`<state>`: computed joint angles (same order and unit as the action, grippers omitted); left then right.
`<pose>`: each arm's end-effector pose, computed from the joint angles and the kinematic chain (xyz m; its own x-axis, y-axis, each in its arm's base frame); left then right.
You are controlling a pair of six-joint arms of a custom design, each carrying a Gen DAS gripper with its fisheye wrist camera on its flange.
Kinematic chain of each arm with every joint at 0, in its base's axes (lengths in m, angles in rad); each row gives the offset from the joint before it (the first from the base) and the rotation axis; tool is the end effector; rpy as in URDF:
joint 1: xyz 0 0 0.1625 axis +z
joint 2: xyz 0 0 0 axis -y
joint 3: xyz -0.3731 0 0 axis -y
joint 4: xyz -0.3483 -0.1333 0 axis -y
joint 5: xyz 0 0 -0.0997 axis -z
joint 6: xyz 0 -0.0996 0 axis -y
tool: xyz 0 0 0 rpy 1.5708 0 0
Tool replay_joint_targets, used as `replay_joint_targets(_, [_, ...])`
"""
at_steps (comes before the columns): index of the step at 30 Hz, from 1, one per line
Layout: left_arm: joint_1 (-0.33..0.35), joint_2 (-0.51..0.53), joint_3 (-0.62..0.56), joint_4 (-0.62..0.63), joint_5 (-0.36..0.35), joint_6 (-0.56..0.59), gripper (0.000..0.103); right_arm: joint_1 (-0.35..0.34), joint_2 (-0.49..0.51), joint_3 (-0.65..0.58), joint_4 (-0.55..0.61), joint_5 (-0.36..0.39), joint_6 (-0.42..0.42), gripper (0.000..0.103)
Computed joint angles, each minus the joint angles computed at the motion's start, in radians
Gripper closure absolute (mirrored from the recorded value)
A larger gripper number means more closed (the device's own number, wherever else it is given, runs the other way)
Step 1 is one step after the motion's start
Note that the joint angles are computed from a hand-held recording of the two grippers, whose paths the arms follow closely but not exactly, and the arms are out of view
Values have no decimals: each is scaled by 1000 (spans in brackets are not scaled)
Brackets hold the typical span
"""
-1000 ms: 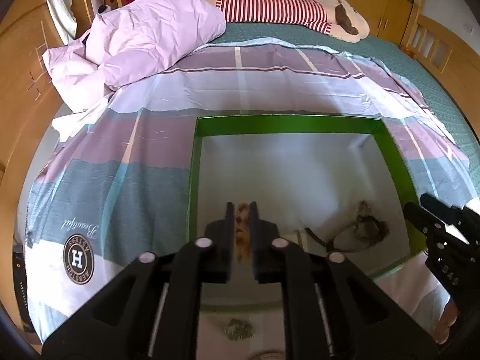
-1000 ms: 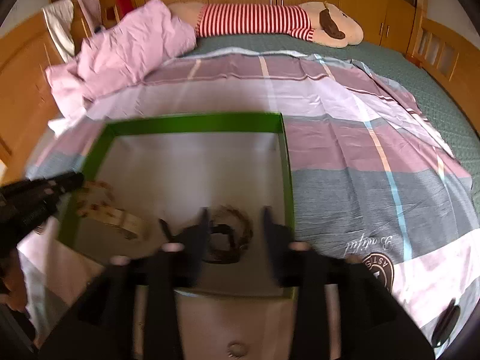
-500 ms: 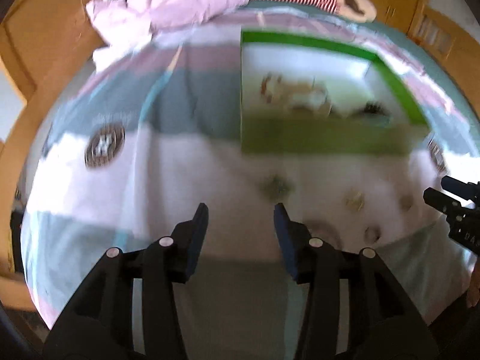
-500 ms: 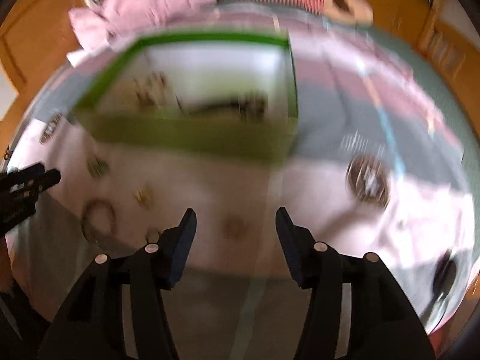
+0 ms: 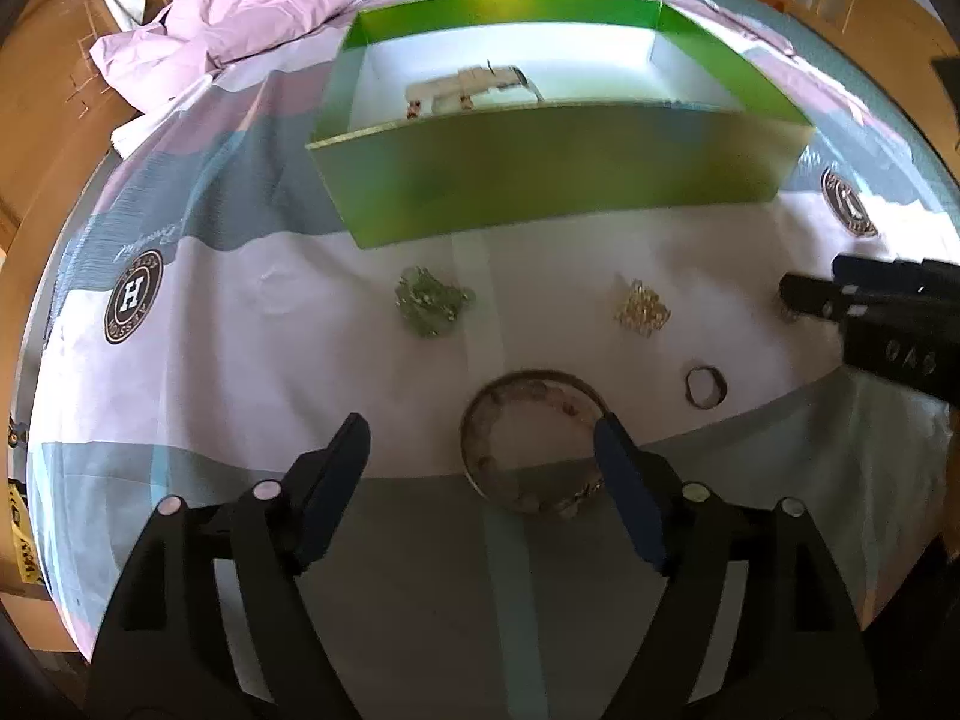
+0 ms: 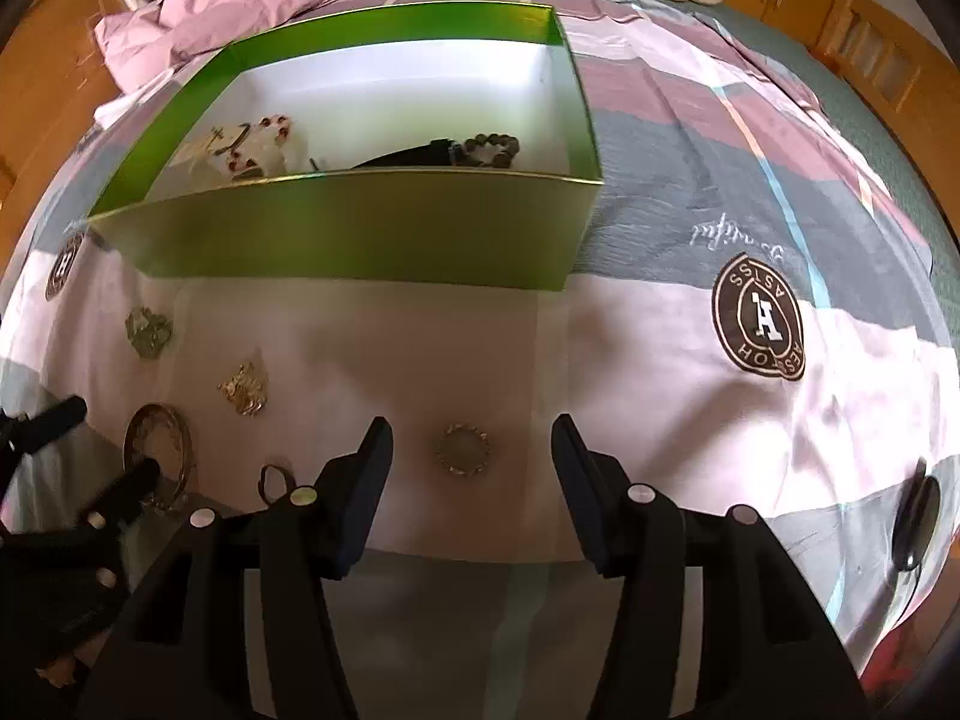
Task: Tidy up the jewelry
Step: 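Lower the left tool onto the pink-beaded metal bangle and close it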
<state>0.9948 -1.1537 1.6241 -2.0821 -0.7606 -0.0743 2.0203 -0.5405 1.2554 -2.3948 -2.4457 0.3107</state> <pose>-0.1349 -0.5849 0.2812 -0.6330 0.2875 -0.7188 0.4986 0.8617 -0.0945 0.3506 -0.5958 0.0735 -0.7164 0.0802 0.6931 -0.2236 0.9146 -0.3369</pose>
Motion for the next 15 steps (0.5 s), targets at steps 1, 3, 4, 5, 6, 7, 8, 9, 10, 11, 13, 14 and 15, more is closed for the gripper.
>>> replay_joint_targets(1, [1, 9, -2, 3, 5, 0, 22, -1, -6, 10, -2, 2, 3, 48])
replay_joint_targets(3, [3, 19, 0, 1, 18, 1, 21, -3, -9, 12, 1, 6, 6, 48])
replay_joint_targets(4, [4, 28, 0, 1, 29, 1, 21, -3, -10, 13, 2, 7, 6, 48])
replay_joint_targets(5, [7, 32, 0, -4, 28, 4, 21, -3, -12, 14, 2, 8, 4, 48])
replay_joint_targets(6, [10, 33, 2, -16, 22, 8, 21, -2, -13, 16, 2, 7, 2, 48])
replay_joint_targets(7, [11, 34, 3, -21, 19, 7, 21, -1, -15, 17, 1, 7, -1, 48])
replay_joint_targets(8, [11, 34, 2, -22, 16, 8, 21, -2, -16, 18, 1, 6, -3, 48])
replay_joint_targets(9, [12, 34, 0, -24, 13, 13, 25, -1, -14, 15, 3, 6, -3, 48])
replay_joint_targets(10, [12, 34, 0, -25, 8, 18, 29, -1, -15, 16, 4, 6, -2, 48])
replay_joint_targets(11, [12, 33, 1, -25, 4, 21, 32, -2, -15, 14, 5, 7, -3, 48])
replay_joint_targets(13, [14, 37, 0, -18, 2, 24, 43, -2, -17, 14, 3, 9, -4, 48])
replay_joint_targets(14, [14, 36, 2, -23, -1, 26, 44, -2, -17, 14, 2, 9, -5, 48])
replay_joint_targets(15, [13, 33, 7, -27, -4, 25, 47, -1, -16, 13, 3, 8, -5, 48])
